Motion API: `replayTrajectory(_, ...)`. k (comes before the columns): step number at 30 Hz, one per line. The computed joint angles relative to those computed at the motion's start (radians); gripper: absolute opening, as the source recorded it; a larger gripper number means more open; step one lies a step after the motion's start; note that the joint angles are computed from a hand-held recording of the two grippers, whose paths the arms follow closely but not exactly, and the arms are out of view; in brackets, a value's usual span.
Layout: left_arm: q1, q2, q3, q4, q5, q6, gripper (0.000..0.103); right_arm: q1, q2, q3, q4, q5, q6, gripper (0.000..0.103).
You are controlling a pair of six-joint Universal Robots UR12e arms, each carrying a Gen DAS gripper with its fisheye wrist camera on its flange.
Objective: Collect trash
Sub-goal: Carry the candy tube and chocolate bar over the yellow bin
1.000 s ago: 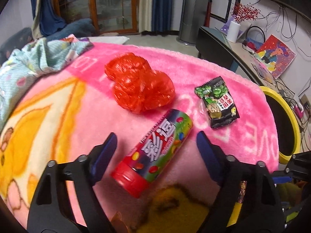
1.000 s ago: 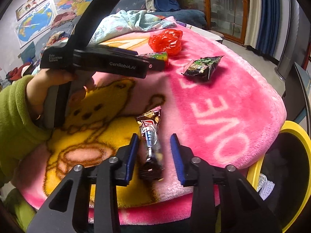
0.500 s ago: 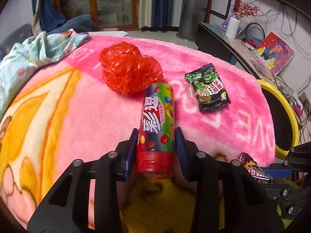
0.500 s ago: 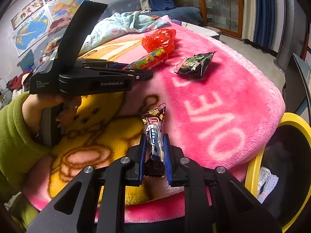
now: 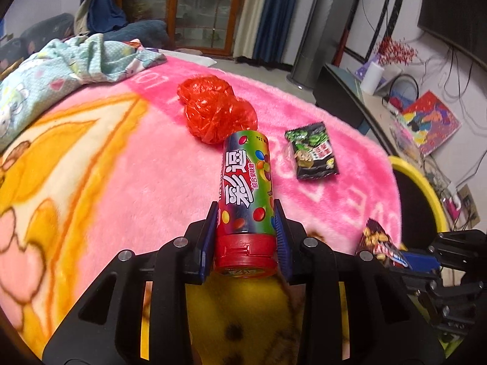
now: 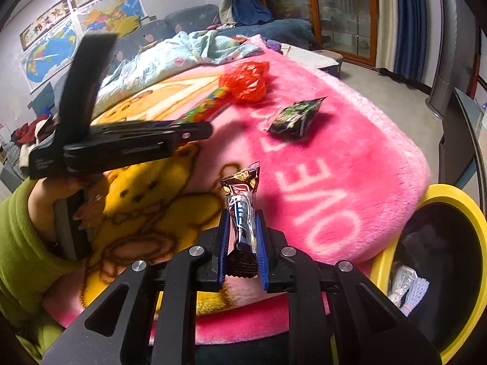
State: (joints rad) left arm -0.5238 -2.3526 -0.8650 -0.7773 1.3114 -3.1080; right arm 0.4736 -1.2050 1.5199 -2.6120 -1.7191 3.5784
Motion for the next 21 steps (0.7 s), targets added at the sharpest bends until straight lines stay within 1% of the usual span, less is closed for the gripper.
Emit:
replayTrajectory(3,-0.001,0.017,-0.026,0.037,-0.018,-0.023,0.027,-0.005,-0.013,0.011,-0.009,-0.016,0.009,0.016)
replayTrajectory(7,-0.006,0.032,-0.042,0.066,-0.037,-0.027,0.027,-0.012,-0.037,0.031,-0.023,-0.042,0.037,0.016)
replayTrajectory(12,-0.017,0.041,-0.046,0.097,-0.058,-0.016,0.027,-0.023,-0.067,0.059,-0.045,-0.081,0.060,0.016)
replayTrajectory(21,-0.038,0.048,-0.043,0.124,-0.091,0.007,0.027,-0.043,-0.120,0.116,-0.081,-0.152,0.110,0.016)
